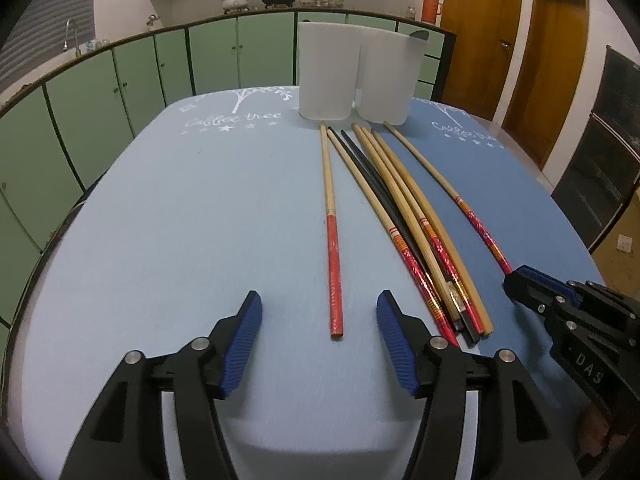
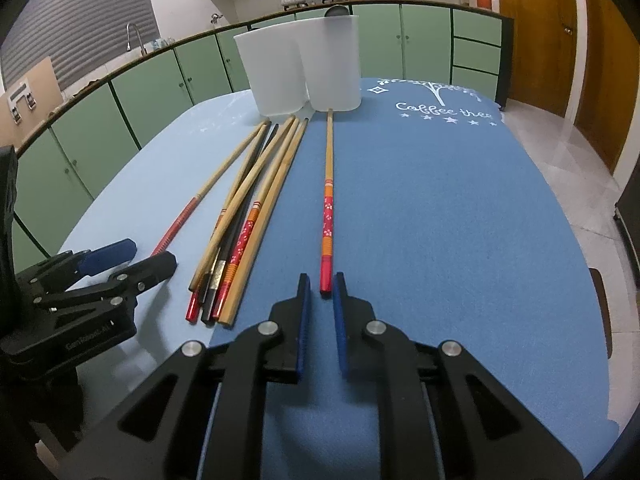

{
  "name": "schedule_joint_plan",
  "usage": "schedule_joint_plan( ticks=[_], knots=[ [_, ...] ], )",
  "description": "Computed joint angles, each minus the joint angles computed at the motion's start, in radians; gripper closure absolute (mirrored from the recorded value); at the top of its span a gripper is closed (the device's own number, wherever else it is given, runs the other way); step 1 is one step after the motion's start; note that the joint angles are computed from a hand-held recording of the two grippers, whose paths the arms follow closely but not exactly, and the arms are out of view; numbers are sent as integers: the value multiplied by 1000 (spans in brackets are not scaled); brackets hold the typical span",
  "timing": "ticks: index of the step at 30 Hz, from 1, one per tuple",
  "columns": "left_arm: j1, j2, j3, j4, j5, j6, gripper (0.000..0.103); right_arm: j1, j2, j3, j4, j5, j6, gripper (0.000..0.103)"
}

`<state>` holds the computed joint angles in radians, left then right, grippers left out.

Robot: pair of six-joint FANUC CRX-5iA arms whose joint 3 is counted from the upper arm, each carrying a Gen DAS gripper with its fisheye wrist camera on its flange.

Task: Organize utensils
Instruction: 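Grasp another red-tipped chopstick with the left gripper, then lift the chopsticks and drop them into the white holder with both grippers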

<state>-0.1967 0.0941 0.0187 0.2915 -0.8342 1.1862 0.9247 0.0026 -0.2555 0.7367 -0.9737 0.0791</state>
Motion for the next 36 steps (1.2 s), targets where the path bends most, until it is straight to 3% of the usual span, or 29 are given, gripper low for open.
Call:
schedule_joint_plan(
  ticks=[5, 11, 12, 13, 15, 23, 28, 36],
  knots=[
    [-11, 3, 13, -37, 5, 40, 47, 1, 21, 25, -5, -31, 16, 91],
    [-28, -7, 7, -66, 26, 68, 82, 4, 41, 47, -4, -68, 24, 97],
    [-27, -6, 1, -44, 27, 42, 94, 3, 37, 43, -5, -63, 20, 97],
    [-31, -7, 0, -45, 28, 41, 97, 2, 35, 41, -6, -61, 19, 97],
    [-42, -8, 7, -79, 32, 64, 97, 3, 34, 42, -8, -63, 23, 97],
    [-2, -37, -12, 10, 17, 5, 97, 9, 2, 44, -11, -73, 57, 98],
    [20, -64, 13, 47, 2, -40, 97, 17, -38, 56, 59, -78, 75, 98],
    [40, -87, 63, 154, 65, -133, 97, -9, -78, 110, 165, -78, 93, 98]
  ],
)
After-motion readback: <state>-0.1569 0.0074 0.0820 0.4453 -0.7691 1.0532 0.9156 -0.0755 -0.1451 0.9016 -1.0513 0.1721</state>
